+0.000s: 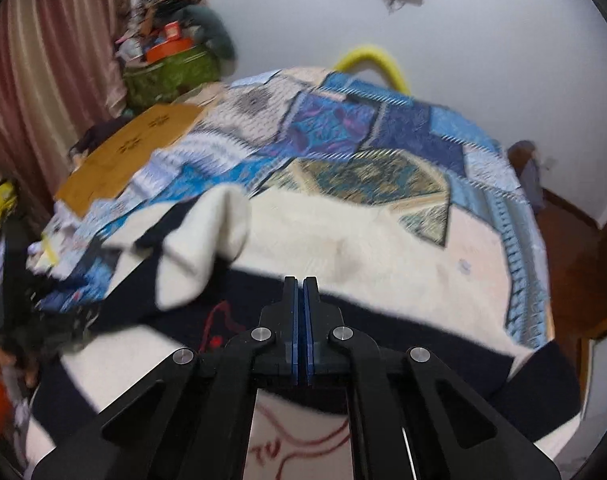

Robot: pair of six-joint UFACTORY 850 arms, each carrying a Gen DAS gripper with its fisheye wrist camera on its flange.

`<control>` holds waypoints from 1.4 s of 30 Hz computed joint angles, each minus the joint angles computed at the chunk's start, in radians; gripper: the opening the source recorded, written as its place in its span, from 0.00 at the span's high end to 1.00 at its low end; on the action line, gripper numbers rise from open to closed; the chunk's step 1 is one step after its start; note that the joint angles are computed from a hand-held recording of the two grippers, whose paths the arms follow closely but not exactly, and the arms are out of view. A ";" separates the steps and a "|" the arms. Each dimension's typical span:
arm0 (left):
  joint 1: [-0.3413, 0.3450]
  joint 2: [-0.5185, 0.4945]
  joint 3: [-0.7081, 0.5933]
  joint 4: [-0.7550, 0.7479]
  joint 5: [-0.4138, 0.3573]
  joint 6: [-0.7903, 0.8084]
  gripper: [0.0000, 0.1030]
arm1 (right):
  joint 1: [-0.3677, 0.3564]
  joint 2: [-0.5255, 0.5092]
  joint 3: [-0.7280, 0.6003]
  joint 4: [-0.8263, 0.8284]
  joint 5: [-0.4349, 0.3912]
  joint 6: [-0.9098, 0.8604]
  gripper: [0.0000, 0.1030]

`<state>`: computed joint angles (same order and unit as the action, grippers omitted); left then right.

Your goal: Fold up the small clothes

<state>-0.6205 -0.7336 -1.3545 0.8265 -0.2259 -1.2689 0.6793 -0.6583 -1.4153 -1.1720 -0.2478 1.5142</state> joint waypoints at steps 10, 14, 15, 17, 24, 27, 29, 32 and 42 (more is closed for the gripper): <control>0.013 0.034 0.017 0.137 -0.050 -0.133 0.38 | 0.054 -0.122 -0.200 0.391 0.035 -0.597 0.53; 0.029 0.012 -0.007 -0.004 -0.017 0.001 0.38 | 0.080 -0.255 -0.384 0.565 -0.085 -0.878 0.53; 0.030 0.003 -0.015 -0.030 -0.013 0.031 0.38 | 0.084 -0.281 -0.421 0.570 -0.113 -0.901 0.53; 0.030 -0.017 -0.037 -0.097 -0.013 0.110 0.38 | 0.092 -0.337 -0.499 0.530 -0.173 -0.909 0.53; 0.027 -0.065 -0.084 -0.202 -0.017 0.239 0.38 | 0.082 -0.466 -0.682 0.652 -0.299 -1.085 0.62; 0.033 -0.067 -0.083 -0.255 -0.005 0.283 0.38 | 0.084 -0.474 -0.681 0.623 -0.304 -1.055 0.79; 0.033 -0.068 -0.083 -0.261 -0.008 0.291 0.37 | 0.082 -0.465 -0.668 0.622 -0.298 -1.031 0.85; 0.022 -0.070 -0.086 -0.174 -0.032 0.222 0.37 | 0.078 -0.426 -0.613 0.566 -0.252 -0.942 0.88; 0.008 -0.077 -0.098 -0.079 -0.078 0.137 0.36 | 0.034 -0.117 -0.179 0.092 -0.092 -0.285 0.89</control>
